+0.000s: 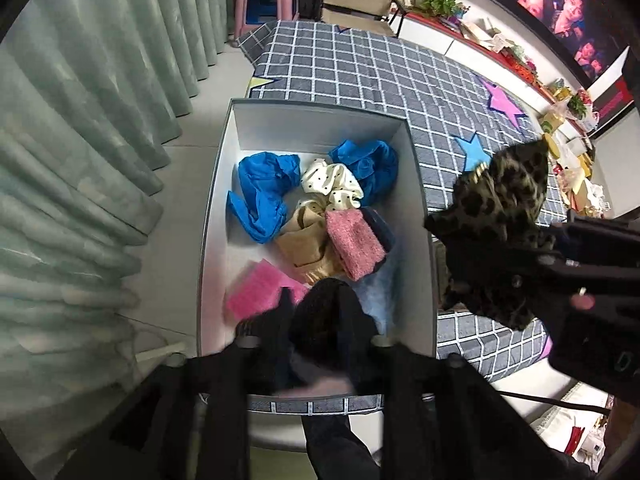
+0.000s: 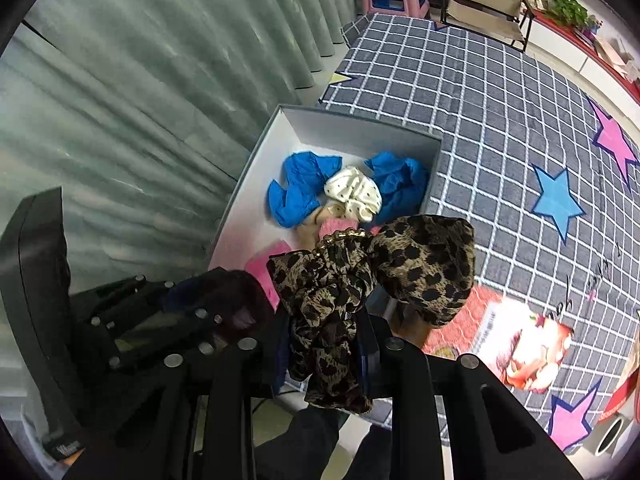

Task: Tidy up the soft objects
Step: 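Open both tools to drop the maroon knit item and leopard scrunchie into the box, then withdraw both open tools from above the box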

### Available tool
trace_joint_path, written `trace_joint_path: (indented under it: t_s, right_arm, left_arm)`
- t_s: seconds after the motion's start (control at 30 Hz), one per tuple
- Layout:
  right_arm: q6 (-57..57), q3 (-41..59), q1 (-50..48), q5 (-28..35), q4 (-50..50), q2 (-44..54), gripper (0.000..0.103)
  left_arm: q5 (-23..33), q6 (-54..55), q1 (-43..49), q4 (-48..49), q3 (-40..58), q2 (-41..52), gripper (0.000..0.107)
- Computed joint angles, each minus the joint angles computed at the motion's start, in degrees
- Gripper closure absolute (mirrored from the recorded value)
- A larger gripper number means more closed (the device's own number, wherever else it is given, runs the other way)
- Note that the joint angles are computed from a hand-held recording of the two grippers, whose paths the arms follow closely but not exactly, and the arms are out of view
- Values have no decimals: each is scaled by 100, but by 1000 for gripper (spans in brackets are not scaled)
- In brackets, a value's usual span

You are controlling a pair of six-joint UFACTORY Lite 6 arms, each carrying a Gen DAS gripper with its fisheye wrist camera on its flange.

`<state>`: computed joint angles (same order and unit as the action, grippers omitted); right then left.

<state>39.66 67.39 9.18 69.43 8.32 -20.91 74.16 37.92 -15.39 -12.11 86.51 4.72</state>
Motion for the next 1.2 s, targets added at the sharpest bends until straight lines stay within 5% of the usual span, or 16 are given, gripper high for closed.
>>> trace_joint_path:
  t_s: [0.03, 0.07, 0.1, 0.13, 0.27, 0.43, 0.5, 1.2]
  right_arm:
    - [-132, -1, -91, -86, 93, 34, 58]
    - [-202, 24, -157, -101, 138, 73, 46]
    - [-246, 56, -230, -103, 161, 96, 19]
    - [-243, 105, -269, -70, 128, 111, 13]
    - [-204, 158, -358, 123, -65, -46, 13]
    - [26, 230, -214, 442, -392, -220, 12]
    - [208, 229, -105, 577, -483, -286, 0]
    - [1031, 463, 927, 807, -580, -58, 0]
  left_arm:
    - [-21, -51, -37, 68, 16, 21, 34]
    - [-85, -78, -28, 67, 15, -5, 20]
    - [-124, -29, 40, -31, 54, -35, 20]
    - [-150, -13, 57, -33, 107, -48, 20]
    - [-659, -52, 81, 53, 95, -301, 20]
    - [312, -8, 370, -390, 990, 423, 19]
    - [322, -88, 304, -171, 993, 371, 19]
    - [267, 136, 454, 414, 188, -386, 16]
